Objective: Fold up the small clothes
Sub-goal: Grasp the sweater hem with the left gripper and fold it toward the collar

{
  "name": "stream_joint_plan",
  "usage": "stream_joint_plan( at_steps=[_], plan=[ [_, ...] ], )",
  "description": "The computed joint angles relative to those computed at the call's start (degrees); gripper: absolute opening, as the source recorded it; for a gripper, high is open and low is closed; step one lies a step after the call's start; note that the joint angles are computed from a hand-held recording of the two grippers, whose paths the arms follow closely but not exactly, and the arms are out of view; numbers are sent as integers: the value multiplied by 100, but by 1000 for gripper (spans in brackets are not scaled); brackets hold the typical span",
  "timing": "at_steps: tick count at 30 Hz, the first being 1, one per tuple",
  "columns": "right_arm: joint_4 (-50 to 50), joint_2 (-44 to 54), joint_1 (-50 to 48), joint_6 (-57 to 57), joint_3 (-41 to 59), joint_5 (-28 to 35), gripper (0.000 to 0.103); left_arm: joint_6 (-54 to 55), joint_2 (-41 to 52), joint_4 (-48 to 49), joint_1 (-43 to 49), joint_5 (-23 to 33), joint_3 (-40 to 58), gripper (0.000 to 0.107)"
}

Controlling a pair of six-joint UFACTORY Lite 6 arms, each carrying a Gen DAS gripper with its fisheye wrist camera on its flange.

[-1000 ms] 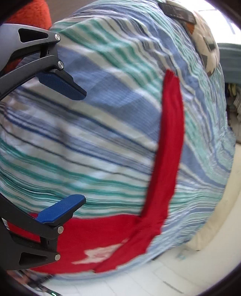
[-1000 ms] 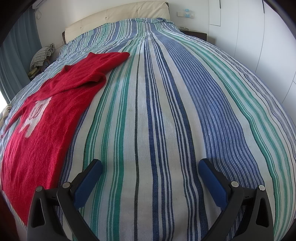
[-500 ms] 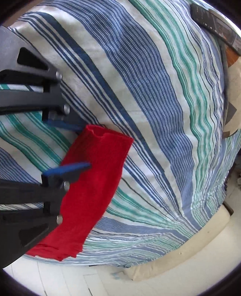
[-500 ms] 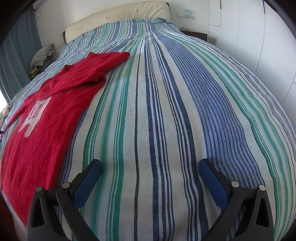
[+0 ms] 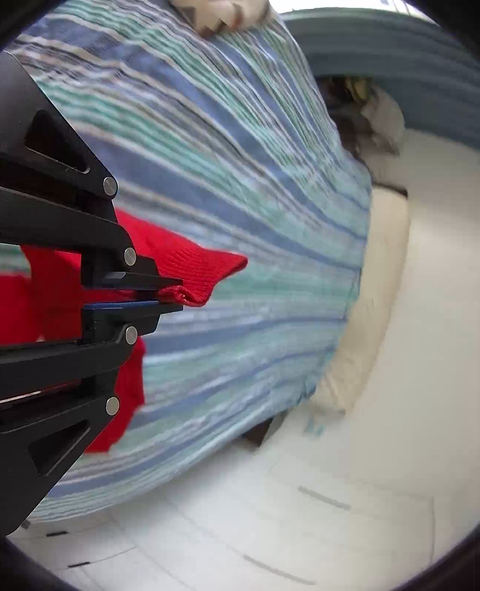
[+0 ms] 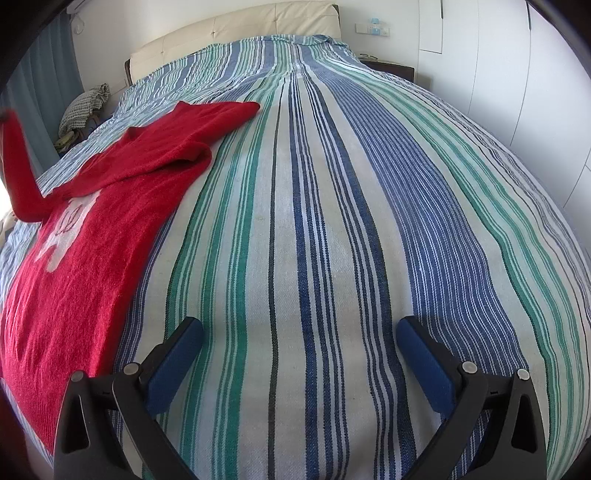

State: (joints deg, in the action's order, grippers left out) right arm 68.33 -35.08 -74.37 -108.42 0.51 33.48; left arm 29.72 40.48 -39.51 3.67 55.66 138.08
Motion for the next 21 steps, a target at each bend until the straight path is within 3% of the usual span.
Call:
stream_joint_plan(
  at_steps=[2, 5, 8, 9, 15, 21],
  plan=[
    [7, -1, 5, -3, -3, -1, 103, -261, -2, 228, -949, -118, 200, 3],
    [7, -4, 8, 0, -5, -2, 103, -427, -130, 703, -2274, -625, -384, 10],
    [6, -17, 9, 6, -13, -3, 103, -830, -356, 1428, -3124, -1173, -1555, 53],
    [5, -16, 3, 4, -12, 4, 103, -592, -637, 1315, -3147, -1356, -2154, 55],
    [165, 207, -30, -232, 54, 6, 103, 1568, -2015, -186, -1807, -2145, -5113, 62],
    [169, 33, 224, -29, -18, -168, 103, 3184, -1905, -229, -178, -2595, -6293, 61]
  ],
)
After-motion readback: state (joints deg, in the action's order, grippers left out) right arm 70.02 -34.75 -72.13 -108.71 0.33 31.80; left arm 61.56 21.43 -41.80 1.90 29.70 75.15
